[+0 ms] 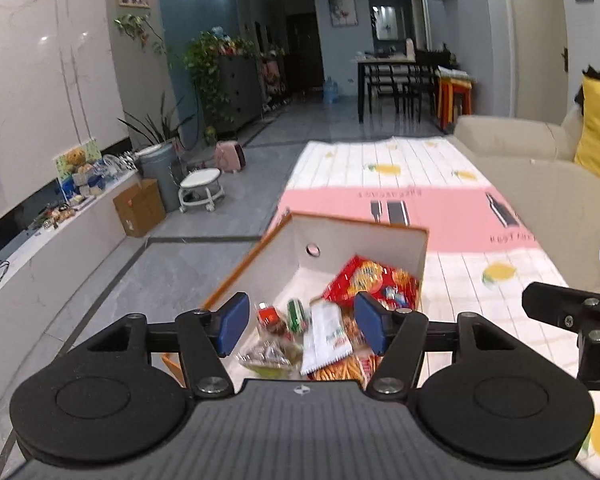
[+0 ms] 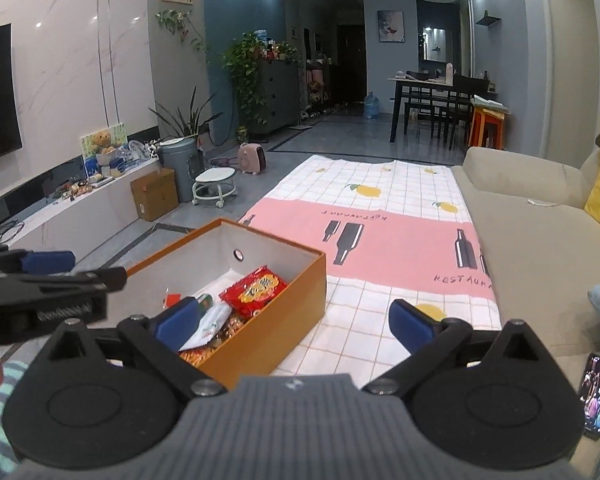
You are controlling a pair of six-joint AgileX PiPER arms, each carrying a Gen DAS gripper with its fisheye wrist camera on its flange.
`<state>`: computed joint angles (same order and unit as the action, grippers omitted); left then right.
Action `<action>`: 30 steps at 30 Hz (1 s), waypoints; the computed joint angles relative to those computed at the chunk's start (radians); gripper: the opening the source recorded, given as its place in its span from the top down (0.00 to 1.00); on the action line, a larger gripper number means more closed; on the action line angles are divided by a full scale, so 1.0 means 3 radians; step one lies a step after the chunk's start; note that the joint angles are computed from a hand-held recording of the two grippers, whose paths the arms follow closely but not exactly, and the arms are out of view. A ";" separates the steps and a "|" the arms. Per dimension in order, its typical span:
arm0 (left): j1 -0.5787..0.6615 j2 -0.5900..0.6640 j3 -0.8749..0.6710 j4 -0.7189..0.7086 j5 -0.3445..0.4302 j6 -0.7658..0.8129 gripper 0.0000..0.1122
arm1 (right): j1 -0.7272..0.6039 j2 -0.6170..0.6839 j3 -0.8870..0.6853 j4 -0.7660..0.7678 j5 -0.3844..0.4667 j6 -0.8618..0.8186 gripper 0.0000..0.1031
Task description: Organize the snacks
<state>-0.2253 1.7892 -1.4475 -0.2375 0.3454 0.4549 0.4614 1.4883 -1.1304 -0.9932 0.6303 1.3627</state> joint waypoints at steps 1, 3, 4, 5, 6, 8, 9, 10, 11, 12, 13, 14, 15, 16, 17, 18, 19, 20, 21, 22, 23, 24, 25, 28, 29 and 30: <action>-0.0004 0.0007 0.0016 -0.0001 0.0011 0.0010 0.37 | 0.0006 0.0016 0.0010 0.0018 0.0004 -0.0010 0.04; 0.0008 0.0029 0.0026 -0.0027 0.0058 0.0055 0.37 | -0.0013 0.0065 -0.0007 0.0091 -0.0006 -0.0069 0.04; 0.0009 0.0037 0.0039 -0.0024 0.0072 0.0058 0.36 | -0.0022 0.0088 -0.0004 0.0103 -0.0023 -0.0067 0.04; 0.0008 0.0035 0.0075 -0.0011 0.0069 0.0050 0.36 | -0.0037 0.0115 -0.0012 0.0136 -0.0037 -0.0088 0.04; 0.0012 0.0033 0.0091 0.0027 0.0088 0.0017 0.35 | -0.0054 0.0137 -0.0025 0.0185 -0.0050 -0.0133 0.04; 0.0012 0.0055 0.0091 0.0137 0.0116 -0.0089 0.34 | -0.0079 0.0183 -0.0031 0.0272 -0.0084 -0.0211 0.04; 0.0015 0.0078 0.0078 0.0201 0.0141 -0.0154 0.33 | -0.0089 0.0207 -0.0034 0.0314 -0.0096 -0.0253 0.04; 0.0017 0.0096 0.0056 0.0243 0.0180 -0.0197 0.33 | -0.0087 0.0214 -0.0006 0.0333 -0.0110 -0.0261 0.04; 0.0020 0.0112 0.0035 0.0271 0.0223 -0.0222 0.32 | -0.0094 0.0238 -0.0010 0.0377 -0.0121 -0.0300 0.04; 0.0022 0.0141 0.0012 0.0286 0.0249 -0.0235 0.32 | -0.0110 0.0262 -0.0012 0.0427 -0.0143 -0.0345 0.04; 0.0019 0.0160 -0.0005 0.0322 0.0281 -0.0269 0.32 | -0.0120 0.0283 -0.0015 0.0467 -0.0157 -0.0378 0.04; 0.0019 0.0178 -0.0026 0.0360 0.0323 -0.0301 0.32 | -0.0133 0.0308 -0.0026 0.0518 -0.0167 -0.0419 0.04; 0.0022 0.0193 -0.0039 0.0383 0.0353 -0.0316 0.32 | -0.0146 0.0331 -0.0039 0.0571 -0.0177 -0.0463 0.04; 0.0022 0.0207 -0.0052 0.0407 0.0382 -0.0336 0.32 | -0.0149 0.0348 -0.0042 0.0602 -0.0187 -0.0484 0.04; 0.0022 0.0224 -0.0071 0.0432 0.0411 -0.0358 0.32 | -0.0160 0.0363 -0.0048 0.0640 -0.0200 -0.0518 0.04; 0.0019 0.0240 -0.0097 0.0461 0.0450 -0.0390 0.32 | -0.0167 0.0374 -0.0051 0.0664 -0.0208 -0.0543 0.04; 0.0022 0.0246 -0.0107 0.0461 0.0474 -0.0392 0.32 | -0.0168 0.0392 -0.0068 0.0686 -0.0206 -0.0567 0.04; 0.0026 0.0248 -0.0118 0.0449 0.0501 -0.0381 0.32 | -0.0173 0.0401 -0.0075 0.0703 -0.0210 -0.0587 0.04; 0.0029 0.0253 -0.0124 0.0434 0.0514 -0.0364 0.32 | -0.0173 0.0407 -0.0075 0.0704 -0.0215 -0.0588 0.04; 0.0032 0.0247 -0.0123 0.0422 0.0524 -0.0352 0.32 | -0.0178 0.0415 -0.0077 0.0706 -0.0221 -0.0590 0.04; 0.0033 0.0249 -0.0127 0.0416 0.0529 -0.0345 0.32 | -0.0184 0.0420 -0.0078 0.0711 -0.0227 -0.0594 0.04; 0.0034 0.0250 -0.0133 0.0415 0.0537 -0.0339 0.32 | -0.0189 0.0426 -0.0081 0.0720 -0.0230 -0.0601 0.04; 0.0035 0.0246 -0.0136 0.0416 0.0547 -0.0336 0.32 | -0.0192 0.0423 -0.0074 0.0724 -0.0231 -0.0600 0.04; 0.0035 0.0253 -0.0148 0.0423 0.0552 -0.0347 0.32 | -0.0194 0.0422 -0.0081 0.0742 -0.0221 -0.0616 0.04; 0.0030 0.0256 -0.0155 0.0442 0.0558 -0.0369 0.32 | -0.0194 0.0420 -0.0078 0.0736 -0.0224 -0.0613 0.04; 0.0023 0.0258 -0.0163 0.0469 0.0566 -0.0400 0.32 | -0.0194 0.0417 -0.0076 0.0723 -0.0229 -0.0605 0.04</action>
<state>-0.2183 1.8666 -1.4963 -0.0967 0.5153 0.3349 0.4033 1.6134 -1.1531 -0.7762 0.5617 1.1811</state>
